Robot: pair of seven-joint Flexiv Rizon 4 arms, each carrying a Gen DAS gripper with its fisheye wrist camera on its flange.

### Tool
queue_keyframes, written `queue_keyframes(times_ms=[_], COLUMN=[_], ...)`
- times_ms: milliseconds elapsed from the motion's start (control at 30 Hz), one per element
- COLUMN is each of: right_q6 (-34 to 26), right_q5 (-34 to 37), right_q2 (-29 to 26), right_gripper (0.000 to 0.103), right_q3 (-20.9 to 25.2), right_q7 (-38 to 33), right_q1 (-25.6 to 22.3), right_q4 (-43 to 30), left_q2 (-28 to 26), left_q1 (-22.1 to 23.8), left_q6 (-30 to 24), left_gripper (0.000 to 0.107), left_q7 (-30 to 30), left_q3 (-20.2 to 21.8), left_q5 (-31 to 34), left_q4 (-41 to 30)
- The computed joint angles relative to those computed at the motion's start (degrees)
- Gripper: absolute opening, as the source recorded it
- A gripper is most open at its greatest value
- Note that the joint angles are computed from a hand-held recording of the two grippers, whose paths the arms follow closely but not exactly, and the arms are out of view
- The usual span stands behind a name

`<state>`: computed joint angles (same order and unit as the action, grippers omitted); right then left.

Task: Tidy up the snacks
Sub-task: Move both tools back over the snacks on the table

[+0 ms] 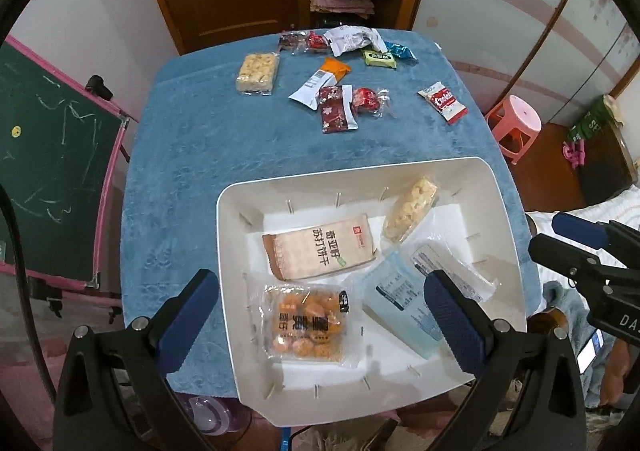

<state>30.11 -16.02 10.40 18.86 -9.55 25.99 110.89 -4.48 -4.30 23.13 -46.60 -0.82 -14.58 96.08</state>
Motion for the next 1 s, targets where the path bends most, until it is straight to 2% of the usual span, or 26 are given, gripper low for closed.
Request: queue_keyframes(times_ms=[100,233,600,1000], right_q6=[-0.2,-0.1,0.5,-2.5], right_q5=[-0.2,-0.4,-1.5,-11.4], right_q2=[0.1,0.0,-0.2,-2.4], right_gripper=[0.058,0.058,0.058,0.058], right_q3=[-0.5,-1.2,-3.8,-6.9], right_q7=[0.2,-0.1,-2.6,-7.6], right_q1=[-0.6,-1.5,-5.5,-11.0], right_q4=[0.1,0.2,0.4,-5.0], left_q2=[-2.4,-5.0,-14.9,-25.3], left_q1=[0.1,-0.4,-2.7,-5.6], left_q6=[-3.7,-5.1,-4.6,-2.8], left_gripper=[0.098,0.098,0.098,0.098], left_q7=[-0.6,-1.6,-6.3,-9.2], left_q3=[-0.7,-1.5,-3.6,-5.7], left_q5=[-0.4,-0.3,0.4,-0.3], left_q4=[-3.1,-6.0,-18.2,-34.6])
